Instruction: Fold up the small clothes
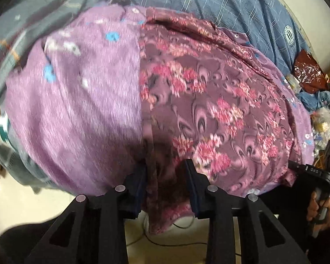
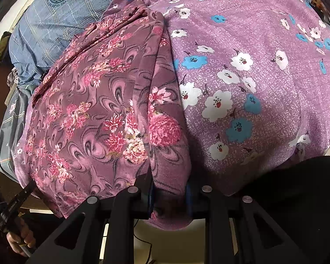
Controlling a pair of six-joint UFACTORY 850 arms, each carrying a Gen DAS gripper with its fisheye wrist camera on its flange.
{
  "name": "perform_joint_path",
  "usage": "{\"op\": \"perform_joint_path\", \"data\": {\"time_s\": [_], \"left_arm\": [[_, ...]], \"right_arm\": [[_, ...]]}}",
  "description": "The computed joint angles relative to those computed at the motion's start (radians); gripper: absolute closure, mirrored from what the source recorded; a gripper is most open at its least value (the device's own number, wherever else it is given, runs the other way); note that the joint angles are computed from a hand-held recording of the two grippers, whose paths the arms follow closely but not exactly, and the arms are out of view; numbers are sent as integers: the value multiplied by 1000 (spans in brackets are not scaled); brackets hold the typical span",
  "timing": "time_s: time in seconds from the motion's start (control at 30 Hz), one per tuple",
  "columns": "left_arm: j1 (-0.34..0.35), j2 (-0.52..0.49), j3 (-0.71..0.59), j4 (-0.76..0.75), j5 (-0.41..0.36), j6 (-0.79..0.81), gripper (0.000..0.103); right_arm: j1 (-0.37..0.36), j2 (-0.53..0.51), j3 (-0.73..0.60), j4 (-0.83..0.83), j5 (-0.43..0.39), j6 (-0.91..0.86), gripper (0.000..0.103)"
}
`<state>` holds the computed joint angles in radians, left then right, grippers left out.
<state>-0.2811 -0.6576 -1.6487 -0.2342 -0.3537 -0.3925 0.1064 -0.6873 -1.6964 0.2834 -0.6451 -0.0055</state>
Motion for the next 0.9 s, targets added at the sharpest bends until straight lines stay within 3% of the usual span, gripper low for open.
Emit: {"op": "perform_joint_path", "data": {"time_s": [0.2, 0.27, 0.33, 0.4, 0.57, 0.67, 0.8, 0.9], "left_arm": [[10, -72, -56, -174, -132, 95, 65], [13, -99, -91, -177, -144, 95, 69], [20, -101, -91, -245, -125, 157, 88], [19, -104, -96, -242, -122, 163, 96], [26, -82, -77, -292, -122, 216, 98], [40, -37, -33, -454, -122, 400, 98], [82, 22, 4, -796, -154, 739, 98], [119, 39, -17, -958, -185, 908, 98]], "right_arm": [[-5, -5, -6, 23, -7, -16, 79], [-6, -3, -3, 30, -5, -22, 79], [-6, -1, -1, 29, -4, -28, 80], [-8, 4, 5, 46, -2, -50, 89], [-19, 31, 1, 118, -38, -146, 96], [-46, 44, -23, 285, -112, -293, 96], [-102, 20, -96, 596, -285, -496, 96], [-138, -19, -160, 807, -375, -555, 96]]}}
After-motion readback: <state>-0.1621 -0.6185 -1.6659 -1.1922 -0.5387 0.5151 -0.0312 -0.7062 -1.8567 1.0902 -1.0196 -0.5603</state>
